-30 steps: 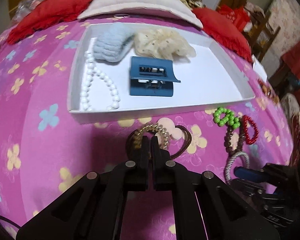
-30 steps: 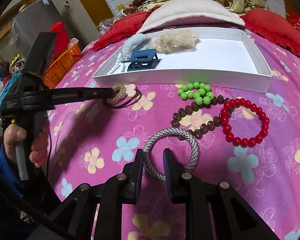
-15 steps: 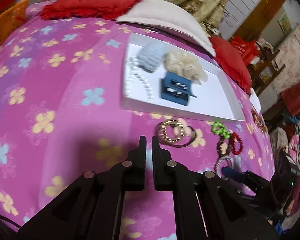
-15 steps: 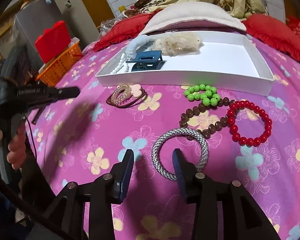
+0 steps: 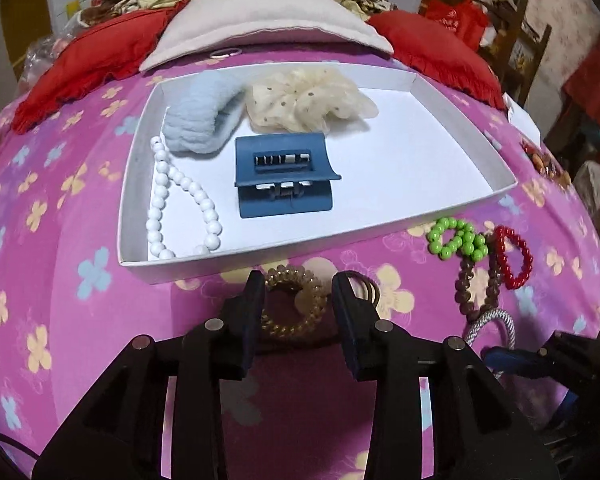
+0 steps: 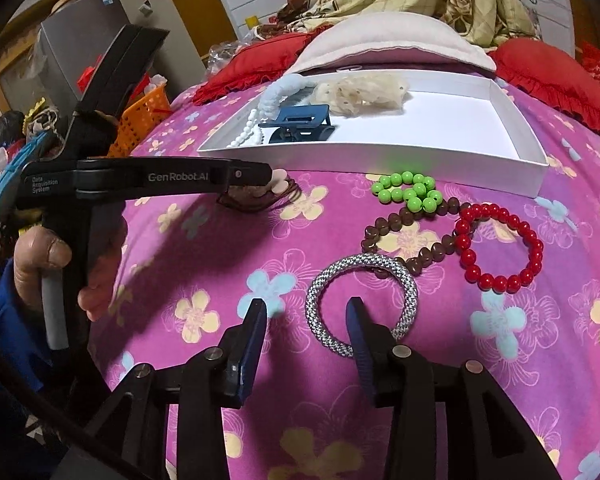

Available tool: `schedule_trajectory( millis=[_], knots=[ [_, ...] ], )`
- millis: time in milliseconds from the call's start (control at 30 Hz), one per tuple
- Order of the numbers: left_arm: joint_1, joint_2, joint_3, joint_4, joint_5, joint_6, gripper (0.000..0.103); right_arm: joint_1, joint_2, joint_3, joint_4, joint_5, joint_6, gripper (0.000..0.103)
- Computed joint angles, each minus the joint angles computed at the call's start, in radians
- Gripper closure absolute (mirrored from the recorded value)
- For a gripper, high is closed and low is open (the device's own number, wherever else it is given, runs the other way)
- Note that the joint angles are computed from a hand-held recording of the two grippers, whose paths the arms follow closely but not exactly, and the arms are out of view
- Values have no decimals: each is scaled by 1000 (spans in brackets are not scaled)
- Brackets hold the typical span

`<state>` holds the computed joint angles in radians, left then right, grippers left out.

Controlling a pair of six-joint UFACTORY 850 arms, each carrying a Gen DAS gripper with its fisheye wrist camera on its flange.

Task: Organize jewelry
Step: 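Lift the gold coil hair tie with the left tool while the right holds the grey braided tie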

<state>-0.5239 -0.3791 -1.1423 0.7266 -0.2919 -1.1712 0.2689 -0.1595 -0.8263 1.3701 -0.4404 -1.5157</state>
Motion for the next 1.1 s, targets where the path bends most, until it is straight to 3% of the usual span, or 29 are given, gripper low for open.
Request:
schedule_trajectory(
  millis=[67, 167, 233, 433, 633, 800, 867, 900, 933, 1067, 1100],
  knots=[
    [4, 0, -3, -83, -2, 72, 96, 13, 6, 6, 6, 30, -20, 63],
    [1, 15, 10, -77, -5, 40, 96, 35, 14, 11, -13, 79, -17, 63],
    [3, 39, 33, -64, 12, 6, 96, 38, 16, 12, -28, 93, -3, 70],
    [9, 177, 155, 103, 67, -270, 96, 3, 6, 2, -55, 22, 60, 90],
    [-17, 294, 249, 308, 38, -548, 96, -20, 36, 24, -44, 2, 61, 92],
    [-46, 345, 299, 379, 8, -654, 96, -59, 77, 55, -24, -4, 62, 92],
    [-54, 357, 317, 392, 7, -678, 96, -67, 80, 56, -73, 19, 129, 76],
    [-56, 361, 323, 396, 10, -687, 96, -70, 85, 62, -57, 31, 121, 57],
    [-58, 362, 328, 397, 14, -694, 96, -72, 87, 66, -32, 33, 100, 50],
    [-61, 364, 340, 392, 21, -698, 96, -47, 70, 42, -73, 35, 137, 44],
    [-61, 365, 342, 391, 22, -698, 96, -32, 61, 34, -81, 47, 142, 32]
  ],
)
